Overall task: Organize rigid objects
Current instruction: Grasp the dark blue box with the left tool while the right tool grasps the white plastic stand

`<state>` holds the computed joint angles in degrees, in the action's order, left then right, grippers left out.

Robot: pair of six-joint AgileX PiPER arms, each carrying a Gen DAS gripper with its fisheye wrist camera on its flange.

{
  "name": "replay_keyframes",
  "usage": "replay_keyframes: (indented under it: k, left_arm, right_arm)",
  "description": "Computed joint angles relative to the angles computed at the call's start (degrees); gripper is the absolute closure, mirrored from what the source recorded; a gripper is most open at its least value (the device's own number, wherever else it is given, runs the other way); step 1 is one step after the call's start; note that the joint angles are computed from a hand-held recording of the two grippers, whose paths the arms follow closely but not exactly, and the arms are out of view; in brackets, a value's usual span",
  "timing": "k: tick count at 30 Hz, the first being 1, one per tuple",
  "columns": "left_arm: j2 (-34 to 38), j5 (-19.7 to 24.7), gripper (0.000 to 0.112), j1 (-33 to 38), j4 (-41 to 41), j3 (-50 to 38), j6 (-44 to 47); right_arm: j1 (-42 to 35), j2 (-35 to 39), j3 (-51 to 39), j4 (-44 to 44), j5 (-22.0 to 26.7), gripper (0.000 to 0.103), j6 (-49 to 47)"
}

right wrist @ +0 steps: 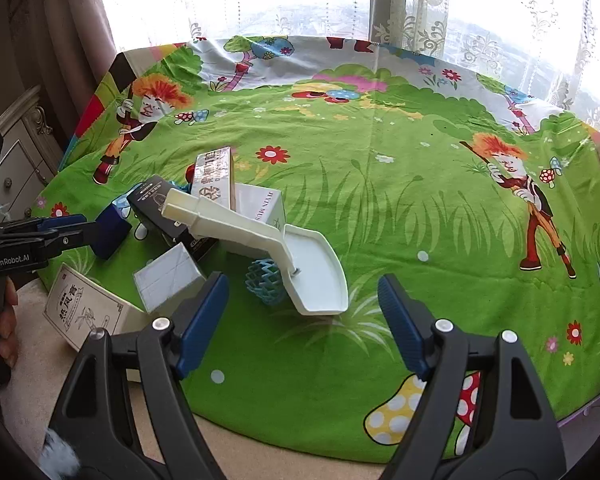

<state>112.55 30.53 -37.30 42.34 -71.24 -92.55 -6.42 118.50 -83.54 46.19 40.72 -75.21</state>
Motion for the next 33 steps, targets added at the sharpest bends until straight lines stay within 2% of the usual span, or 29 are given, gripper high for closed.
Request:
replay_keyframes:
  k: [6,12,17,19,22,29,33]
  left_arm:
    - [1.8,-0.7,0.056,1.2,-3.4,-1.4,4.5]
    - [2.6,-1.0,0.058,1.9,-4.7,-1.7,5.8]
    - [3.5,-1.7,0.069,2.4,-5.3,-2.1,6.9]
    - [3.3,-2.1,0.076,2.4,-4.8,-1.7,6.0]
    - [3.2,-2.2,0.080,2.2,-3.8,-1.3,4.8]
    - [1.4,-0.9,0.084,0.4,2.3,1.0,-3.4]
    - [-0.2,0.1,0.084,-0.8,5.9,2.8,-9.0]
  right_arm:
    - [1.8,2.8,-3.2,-3.0,-0.1,0.026,3.3]
    - [2.8,4.8,-6.1,-4.7,0.8,0.042,5.2]
    - [3.1,6.7,-8.5,-5.6,2.3,0.051,6.9]
    - [3.2,6.9,-8.6,-5.4,2.9,0.064,6.4]
    - [3.3,6.1,-7.4,-4.7,2.3,0.071,4.8]
    - [2.3,4.6,-5.2,-3.9,1.5,0.073,4.2]
    - [1.4,2.3,-1.8,-2.0,-0.5,0.073,1.9]
